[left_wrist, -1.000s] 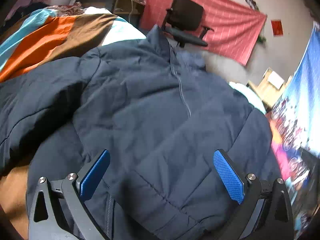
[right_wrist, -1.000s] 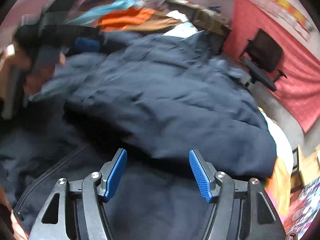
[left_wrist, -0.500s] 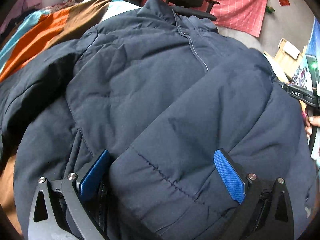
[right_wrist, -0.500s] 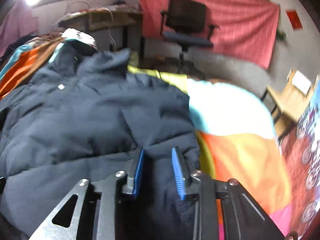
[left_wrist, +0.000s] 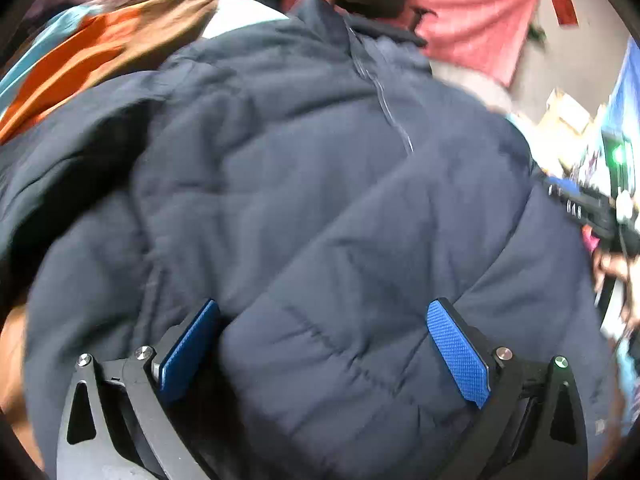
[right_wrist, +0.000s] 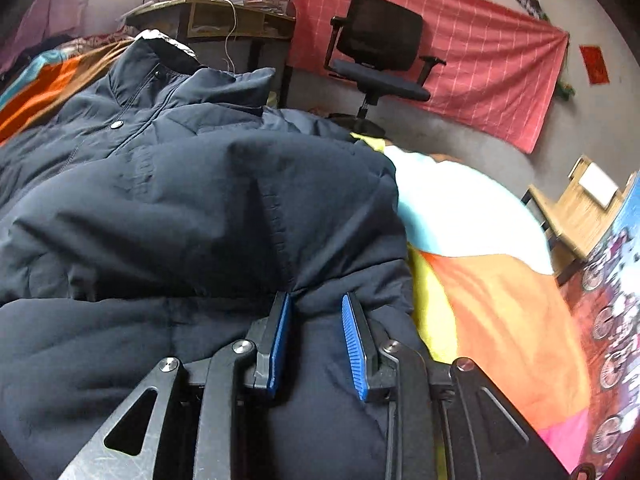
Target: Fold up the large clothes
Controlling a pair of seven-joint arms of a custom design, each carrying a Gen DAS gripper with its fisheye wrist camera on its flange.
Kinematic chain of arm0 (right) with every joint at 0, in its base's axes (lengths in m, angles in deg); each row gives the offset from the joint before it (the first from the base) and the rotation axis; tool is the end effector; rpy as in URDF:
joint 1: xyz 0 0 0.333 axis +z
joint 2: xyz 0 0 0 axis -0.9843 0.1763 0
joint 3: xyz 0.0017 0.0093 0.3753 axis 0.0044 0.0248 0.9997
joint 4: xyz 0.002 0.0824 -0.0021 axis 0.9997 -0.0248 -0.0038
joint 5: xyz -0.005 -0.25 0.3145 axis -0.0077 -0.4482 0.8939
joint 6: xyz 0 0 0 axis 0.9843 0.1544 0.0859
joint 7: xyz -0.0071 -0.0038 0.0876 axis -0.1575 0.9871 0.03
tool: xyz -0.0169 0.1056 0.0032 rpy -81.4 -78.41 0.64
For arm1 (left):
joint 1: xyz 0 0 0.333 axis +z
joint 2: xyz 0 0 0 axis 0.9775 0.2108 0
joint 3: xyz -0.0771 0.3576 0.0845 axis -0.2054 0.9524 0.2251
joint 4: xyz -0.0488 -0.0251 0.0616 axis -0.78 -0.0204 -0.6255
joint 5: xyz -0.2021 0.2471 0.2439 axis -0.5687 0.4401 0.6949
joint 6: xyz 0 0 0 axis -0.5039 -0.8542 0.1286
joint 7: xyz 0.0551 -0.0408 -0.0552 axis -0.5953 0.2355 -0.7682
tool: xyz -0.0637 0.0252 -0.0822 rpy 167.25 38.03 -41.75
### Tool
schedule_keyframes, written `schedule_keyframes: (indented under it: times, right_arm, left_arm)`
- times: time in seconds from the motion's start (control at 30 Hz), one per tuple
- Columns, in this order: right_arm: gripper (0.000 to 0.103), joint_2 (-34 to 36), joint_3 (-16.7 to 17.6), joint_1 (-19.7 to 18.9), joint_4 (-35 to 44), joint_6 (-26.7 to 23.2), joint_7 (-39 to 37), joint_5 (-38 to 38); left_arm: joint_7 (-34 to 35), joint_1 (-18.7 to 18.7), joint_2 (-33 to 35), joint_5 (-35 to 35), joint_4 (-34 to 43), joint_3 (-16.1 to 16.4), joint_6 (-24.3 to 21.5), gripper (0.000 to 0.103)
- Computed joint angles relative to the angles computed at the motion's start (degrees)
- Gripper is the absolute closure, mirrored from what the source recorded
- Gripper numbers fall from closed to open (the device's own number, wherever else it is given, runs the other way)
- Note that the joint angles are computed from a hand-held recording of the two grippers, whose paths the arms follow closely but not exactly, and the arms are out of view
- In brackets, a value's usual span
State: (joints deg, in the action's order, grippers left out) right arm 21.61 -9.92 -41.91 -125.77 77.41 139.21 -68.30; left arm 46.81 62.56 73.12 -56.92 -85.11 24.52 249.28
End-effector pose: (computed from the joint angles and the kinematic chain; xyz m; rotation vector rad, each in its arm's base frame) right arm 0.5755 0.4384 0.4478 -1.9857 1.6160 -0.9401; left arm 0.4677 -0.2965 0.5047 -1.8743 2.0126 -0.8592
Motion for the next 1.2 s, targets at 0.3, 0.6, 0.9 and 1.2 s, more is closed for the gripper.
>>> schedule_keyframes:
  times: [0.3, 0.6, 0.9, 1.2]
  right_arm:
    - [0.024, -4.9, 3.6, 2.9, -1.2, 3.8, 3.7, -3.2]
    - [0.020, 0.8, 5.4, 9.0, 5.0, 10.8, -2.7, 1.4]
    - [0.020, 10.9, 2.5, 14.9, 18.9, 1.0, -11.5, 9.6]
    - [0.014, 14.4, -1.7, 15.9, 19.9, 2.7, -10.9, 13.7]
  left_arm:
    - [-12.6, 13.4, -22.7, 2.9, -14.3, -3.4, 2.1, 0.001]
    - [-14.3, 20.6, -42.1, -0.3, -26.7, 2.4, -10.5, 0.001]
    - [-15.5, 27.3, -42.0, -6.4, -30.6, 6.8, -4.5, 0.002]
    - [-19.4, 33.6, -38.0, -5.4, -28.9, 2.5, -3.9, 0.075]
